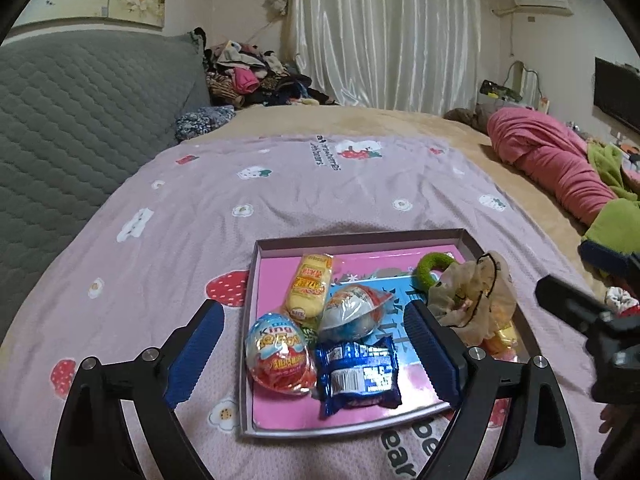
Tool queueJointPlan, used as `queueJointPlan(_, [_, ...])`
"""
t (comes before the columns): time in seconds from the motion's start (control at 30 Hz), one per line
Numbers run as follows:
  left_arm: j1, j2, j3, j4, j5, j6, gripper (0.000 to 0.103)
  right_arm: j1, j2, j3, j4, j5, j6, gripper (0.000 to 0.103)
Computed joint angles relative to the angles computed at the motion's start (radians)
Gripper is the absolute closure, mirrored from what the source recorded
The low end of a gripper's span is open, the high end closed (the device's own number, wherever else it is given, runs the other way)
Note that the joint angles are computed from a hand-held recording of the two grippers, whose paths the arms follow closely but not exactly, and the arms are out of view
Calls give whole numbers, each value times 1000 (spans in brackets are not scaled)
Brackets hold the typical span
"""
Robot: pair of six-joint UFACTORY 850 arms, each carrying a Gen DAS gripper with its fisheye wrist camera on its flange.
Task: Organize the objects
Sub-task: 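Open both tools to release the items and lift away from the tray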
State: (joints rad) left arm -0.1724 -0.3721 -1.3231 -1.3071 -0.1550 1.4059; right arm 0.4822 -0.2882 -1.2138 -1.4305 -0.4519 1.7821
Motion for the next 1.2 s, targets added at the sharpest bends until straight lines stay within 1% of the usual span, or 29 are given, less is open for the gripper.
queueJointPlan(0.07, [0,17,18,8,7,-7,11,4,-2,-1,46,-10,-48,1])
queueJointPlan(0.13, [1,30,26,83,1,-81,11,7,4,5,69,-8,-66,1])
queueJointPlan(0.3, [5,88,62,153,12,-146,11,28,37,8,111,-26,-109,1])
queueJointPlan(0.33, [5,100,69,179,17,-171,11,36,46,5,122,-34,-123,1])
queueJointPlan(0.37, [4,116,79,248,29,-238,11,41,51,2,129,-40,-130,1])
queueJointPlan(0.43, [5,142,94,326,39,-311,11,56,69,0,123,-52,-128,1])
queueJointPlan(0.47, [6,159,103,387,42,-373,11,63,77,-3,131,-56,-136,1])
queueJointPlan(0.6, [18,205,118,448,19,-436,11,91,101,-17,167,-80,-177,1])
queueJointPlan(0.63, [18,216,122,493,17,-478,11,97,105,-20,170,-88,-182,1])
queueJointPlan(0.7, [25,246,136,499,11,-488,11,116,123,-19,170,-107,-180,1])
queueJointPlan(0.87, [28,314,166,572,-4,-571,11,150,165,-5,161,-142,-160,1])
queueJointPlan(1.03, [37,391,216,529,-30,-533,11,192,220,31,149,-185,-127,1])
queueJointPlan(1.1, [39,420,237,552,-32,-555,11,204,237,44,146,-197,-122,1])
queueJointPlan(1.2, [44,456,256,535,-52,-539,11,225,264,64,154,-227,-115,1])
